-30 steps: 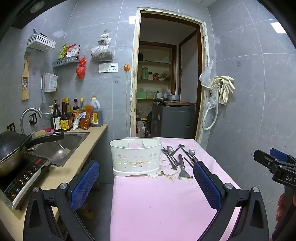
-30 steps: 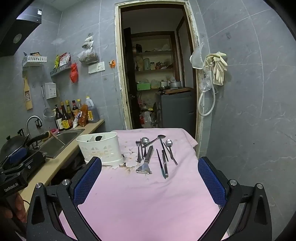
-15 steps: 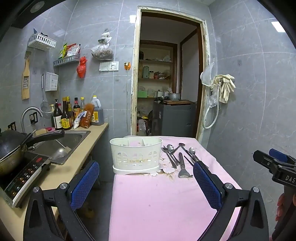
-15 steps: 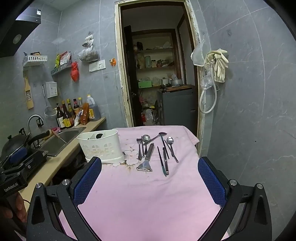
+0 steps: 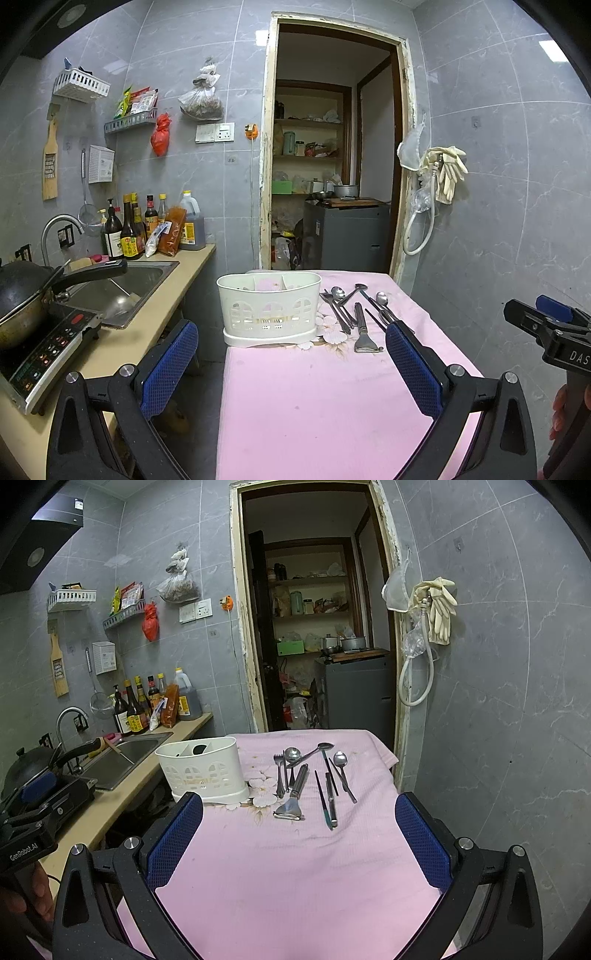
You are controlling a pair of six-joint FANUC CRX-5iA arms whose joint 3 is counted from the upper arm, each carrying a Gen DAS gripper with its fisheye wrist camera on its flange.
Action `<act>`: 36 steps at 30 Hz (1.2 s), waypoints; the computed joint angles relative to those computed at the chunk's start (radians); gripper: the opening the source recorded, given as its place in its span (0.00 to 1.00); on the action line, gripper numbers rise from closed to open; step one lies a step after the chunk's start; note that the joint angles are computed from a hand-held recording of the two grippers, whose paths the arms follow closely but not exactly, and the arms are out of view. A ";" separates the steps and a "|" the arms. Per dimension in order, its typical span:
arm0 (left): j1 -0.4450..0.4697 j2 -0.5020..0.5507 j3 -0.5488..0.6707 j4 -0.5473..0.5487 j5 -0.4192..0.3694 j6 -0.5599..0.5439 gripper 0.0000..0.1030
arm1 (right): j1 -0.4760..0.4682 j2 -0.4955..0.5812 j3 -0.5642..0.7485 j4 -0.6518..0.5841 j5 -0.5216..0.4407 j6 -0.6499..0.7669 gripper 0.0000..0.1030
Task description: Organize utensils
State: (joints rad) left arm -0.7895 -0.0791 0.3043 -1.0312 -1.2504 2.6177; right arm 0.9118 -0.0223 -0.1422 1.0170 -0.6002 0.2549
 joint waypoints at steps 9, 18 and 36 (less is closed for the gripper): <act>-0.001 0.000 0.000 -0.001 -0.001 -0.001 0.99 | 0.000 0.001 -0.001 -0.001 0.003 0.001 0.99; -0.016 0.002 0.000 -0.010 -0.013 0.008 0.99 | 0.011 0.000 0.005 -0.004 -0.008 0.009 0.99; -0.017 0.003 0.001 -0.011 -0.013 0.008 0.99 | 0.011 0.000 0.004 -0.004 -0.006 0.009 0.99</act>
